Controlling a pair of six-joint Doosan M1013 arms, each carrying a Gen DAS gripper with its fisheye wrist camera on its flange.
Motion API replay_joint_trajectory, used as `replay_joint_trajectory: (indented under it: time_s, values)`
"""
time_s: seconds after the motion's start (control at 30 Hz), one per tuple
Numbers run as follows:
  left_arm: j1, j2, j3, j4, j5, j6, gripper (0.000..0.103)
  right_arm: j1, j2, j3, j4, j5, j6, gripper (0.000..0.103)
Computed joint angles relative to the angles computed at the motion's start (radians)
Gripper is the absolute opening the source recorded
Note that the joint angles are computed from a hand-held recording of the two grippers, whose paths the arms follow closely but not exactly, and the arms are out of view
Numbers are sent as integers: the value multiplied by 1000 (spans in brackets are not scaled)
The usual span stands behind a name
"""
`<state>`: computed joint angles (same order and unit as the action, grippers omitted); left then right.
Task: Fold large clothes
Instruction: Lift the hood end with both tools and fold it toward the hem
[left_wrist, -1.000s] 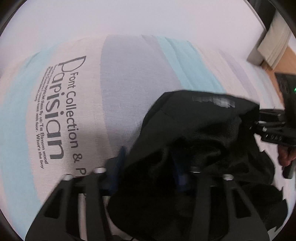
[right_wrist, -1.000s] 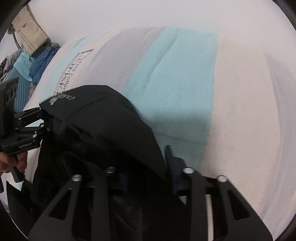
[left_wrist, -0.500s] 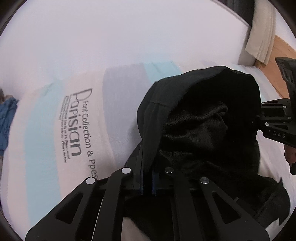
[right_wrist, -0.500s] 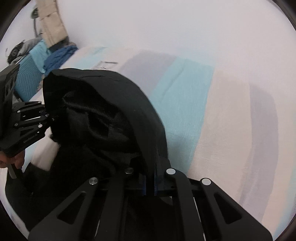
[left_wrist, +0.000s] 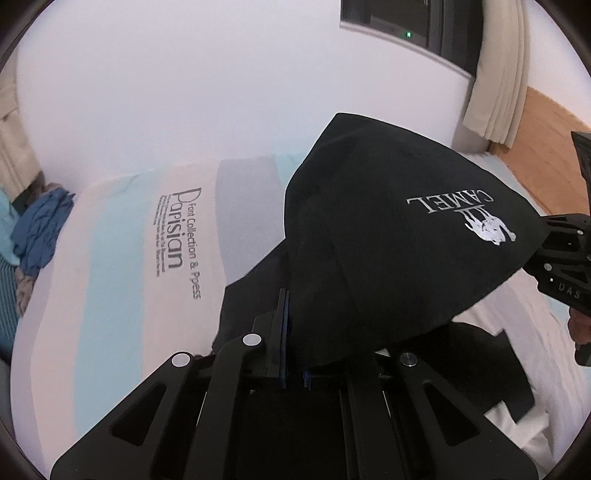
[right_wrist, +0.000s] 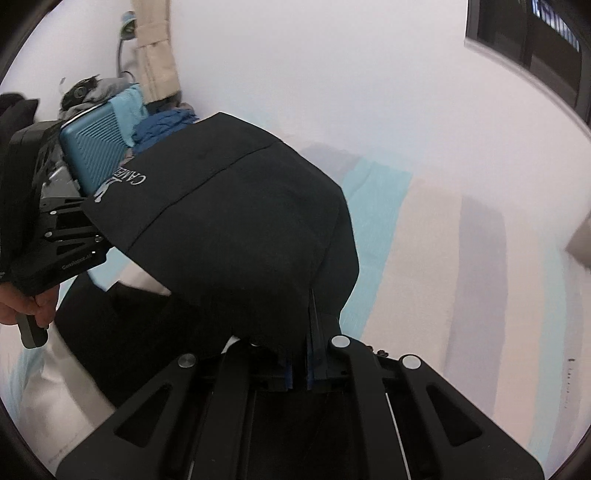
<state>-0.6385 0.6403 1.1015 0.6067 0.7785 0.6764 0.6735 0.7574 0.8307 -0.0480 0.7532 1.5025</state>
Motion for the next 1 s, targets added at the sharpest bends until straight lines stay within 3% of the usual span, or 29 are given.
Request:
replay_joint_trajectory:
  time_s: [0.17,0.47,1.0]
  values:
    - [-64,-64,114,119,1,-157,5,33,-106,194,-80,-95,49,3]
    - [-136,-115,230,119,6,-241,5,70,-226,436,-135,-168,153,3]
    - [-207,-140,367,84,26,-328,5,100,-270,598,-144,-166,238,3]
